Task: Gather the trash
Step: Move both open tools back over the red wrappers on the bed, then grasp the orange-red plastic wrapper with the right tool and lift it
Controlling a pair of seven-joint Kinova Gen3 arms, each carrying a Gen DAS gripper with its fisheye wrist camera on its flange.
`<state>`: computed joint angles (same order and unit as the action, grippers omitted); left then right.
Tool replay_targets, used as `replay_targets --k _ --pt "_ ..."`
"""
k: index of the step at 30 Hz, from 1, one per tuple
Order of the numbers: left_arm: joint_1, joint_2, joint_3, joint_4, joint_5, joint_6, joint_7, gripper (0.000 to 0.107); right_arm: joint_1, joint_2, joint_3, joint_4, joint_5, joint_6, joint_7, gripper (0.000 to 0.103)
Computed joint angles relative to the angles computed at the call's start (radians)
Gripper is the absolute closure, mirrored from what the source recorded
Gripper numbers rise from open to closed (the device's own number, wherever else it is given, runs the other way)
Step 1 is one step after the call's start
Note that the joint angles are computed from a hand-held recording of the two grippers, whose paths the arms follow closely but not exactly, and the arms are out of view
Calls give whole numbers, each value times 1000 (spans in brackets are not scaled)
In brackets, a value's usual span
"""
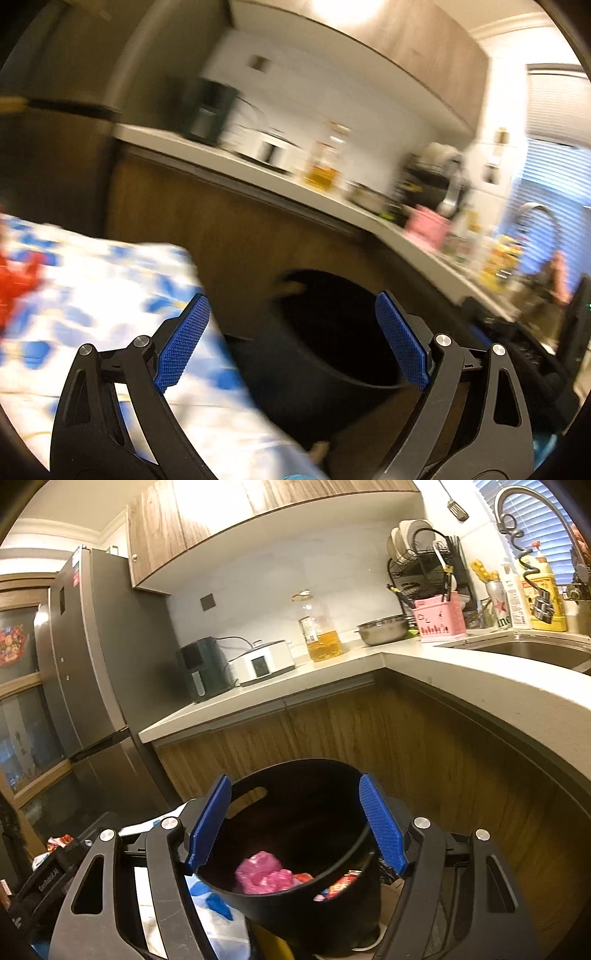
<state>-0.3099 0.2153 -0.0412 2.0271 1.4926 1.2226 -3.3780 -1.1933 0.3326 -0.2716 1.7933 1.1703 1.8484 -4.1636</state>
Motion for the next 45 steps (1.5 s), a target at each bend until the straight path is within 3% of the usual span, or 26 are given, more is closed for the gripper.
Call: replay_targets --k 8,17,25,31,37,40,41,42,45 --pt "-65 -65 -90 47 106 -219 -113 18 12 70 35 -114 116 -125 138 32" --pt "-228 19 -137 -54 97 -214 -93 18 53 228 114 -372 207 -449 378 32" --pt "-324 75 -121 -157 79 -208 -16 18 94 404 185 -696 122 -662 665 32" --pt "-357 116 -96 -226 95 -220 14 18 129 513 211 -914 11 -714 852 32" --pt "-340 147 -58 -279 94 -265 24 18 168 565 237 -1025 -125 -764 939 33" --pt "-324 166 -39 -307 89 -290 34 18 193 600 220 -1102 -202 -754 1032 49" --pt "-317 172 -33 -316 89 -300 37 18 195 600 229 -1101 -223 -768 1042 60" --pt "-311 179 -26 -325 87 -309 40 18 195 592 239 -1083 -235 -789 1036 71" --pt "-291 200 -8 -350 81 -342 44 18 171 560 292 -1012 -239 -836 980 87"
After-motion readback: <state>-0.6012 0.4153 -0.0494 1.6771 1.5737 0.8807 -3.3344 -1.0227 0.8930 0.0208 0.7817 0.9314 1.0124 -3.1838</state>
